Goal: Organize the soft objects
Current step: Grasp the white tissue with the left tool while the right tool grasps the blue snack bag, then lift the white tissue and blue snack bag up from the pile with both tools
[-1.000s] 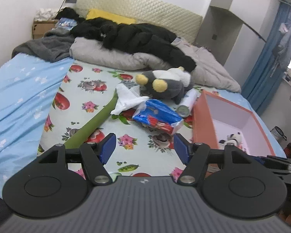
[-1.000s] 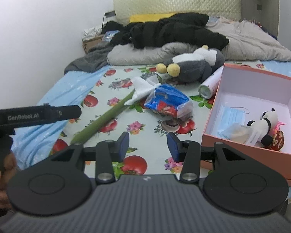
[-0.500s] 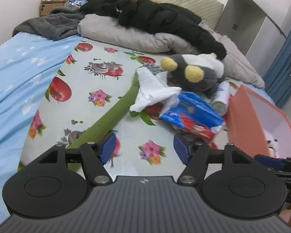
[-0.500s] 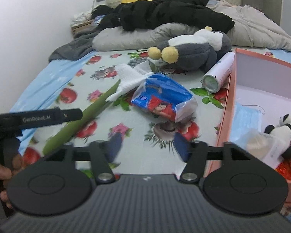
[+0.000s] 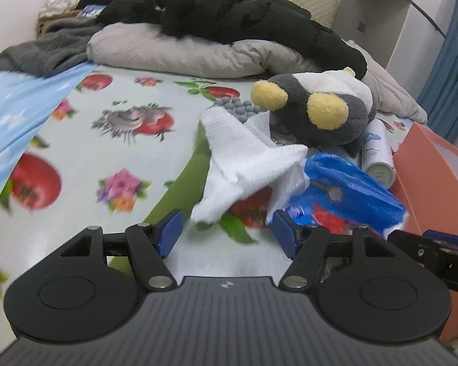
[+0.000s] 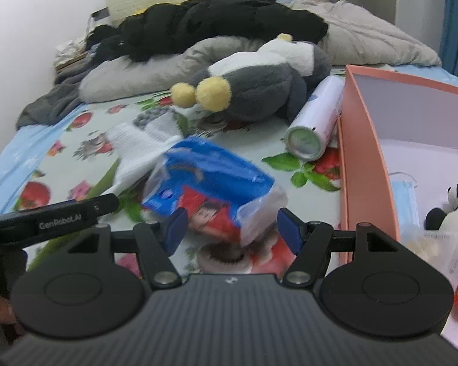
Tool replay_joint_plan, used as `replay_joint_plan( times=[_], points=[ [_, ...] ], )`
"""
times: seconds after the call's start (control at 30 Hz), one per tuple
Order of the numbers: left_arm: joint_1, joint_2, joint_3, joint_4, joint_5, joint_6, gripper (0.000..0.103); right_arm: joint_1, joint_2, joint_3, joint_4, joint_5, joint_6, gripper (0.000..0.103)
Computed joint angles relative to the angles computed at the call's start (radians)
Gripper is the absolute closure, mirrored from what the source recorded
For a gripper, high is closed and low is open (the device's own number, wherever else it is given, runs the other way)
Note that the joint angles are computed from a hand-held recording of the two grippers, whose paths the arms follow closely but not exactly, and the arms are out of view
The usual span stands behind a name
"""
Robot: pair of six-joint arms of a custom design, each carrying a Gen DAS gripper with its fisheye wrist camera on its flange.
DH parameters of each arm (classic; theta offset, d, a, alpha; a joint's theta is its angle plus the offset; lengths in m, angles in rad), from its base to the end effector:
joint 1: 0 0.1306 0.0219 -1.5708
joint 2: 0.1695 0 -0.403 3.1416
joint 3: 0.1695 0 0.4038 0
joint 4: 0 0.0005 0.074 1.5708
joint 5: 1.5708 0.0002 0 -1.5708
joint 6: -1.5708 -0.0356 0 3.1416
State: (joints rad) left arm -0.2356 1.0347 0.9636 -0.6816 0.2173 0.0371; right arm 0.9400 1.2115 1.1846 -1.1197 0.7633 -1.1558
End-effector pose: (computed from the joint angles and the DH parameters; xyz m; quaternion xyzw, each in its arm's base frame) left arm 0.3476 -0.0919 0.4036 0.1333 0.9033 -0.1523 0.3782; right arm 0.2505 0.3004 0.4245 0.1757 0.8935 -0.0126 0.4130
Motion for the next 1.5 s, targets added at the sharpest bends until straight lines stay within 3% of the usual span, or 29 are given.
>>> replay_joint_plan(
  times=[0.17, 0.37, 0.4, 0.43, 0.5, 0.6, 0.63, 0.8, 1.03, 1.27, 1.5],
  points=[
    [-0.024, 0.072, 0.018, 0.087, -0.026, -0.036, 0.034, -0.052, 0.028, 0.006, 0.01, 0.013, 0.036, 0.036],
    [-0.028, 0.136, 0.042, 0.104, -0.028, -0.049, 0.048, -0.095, 0.027, -0.023, 0.08, -0.025, 0.096, 0.036],
    [-0.034, 0.139, 0.042, 0.111, -0.041, -0.057, 0.056, -0.097, 0.028, -0.025, 0.083, -0.027, 0.104, 0.038],
    [-0.039, 0.146, 0.048, 0.104, -0.05, -0.058, 0.07, -0.095, 0.034, -0.021, 0.072, -0.023, 0.106, 0.044],
    [-0.038, 0.159, 0.058, 0.084, -0.045, -0.039, 0.086, -0.091, 0.042, -0.015, 0.049, -0.014, 0.107, 0.055],
    [-0.041, 0.157, 0.051, 0.093, -0.056, -0.028, 0.096, -0.09, 0.03, -0.023, 0.059, -0.013, 0.119, 0.062],
    [-0.04, 0.152, 0.048, 0.1, -0.056, -0.022, 0.098, -0.087, 0.027, -0.022, 0.055, -0.007, 0.117, 0.073],
    [-0.026, 0.12, 0.047, 0.098, -0.019, 0.014, 0.1, -0.064, 0.008, -0.018, 0.062, 0.013, 0.127, 0.082],
    [0.003, 0.036, 0.044, 0.066, 0.026, 0.07, 0.101, 0.009, -0.006, 0.022, -0.017, 0.113, 0.088, 0.086],
    [0.036, -0.093, 0.018, -0.004, 0.07, 0.114, 0.101, 0.102, -0.019, 0.053, -0.158, 0.157, -0.015, 0.086],
    [0.109, -0.239, -0.011, -0.124, 0.117, 0.114, 0.101, 0.199, -0.002, 0.084, -0.285, 0.159, -0.161, 0.086]
  ],
)
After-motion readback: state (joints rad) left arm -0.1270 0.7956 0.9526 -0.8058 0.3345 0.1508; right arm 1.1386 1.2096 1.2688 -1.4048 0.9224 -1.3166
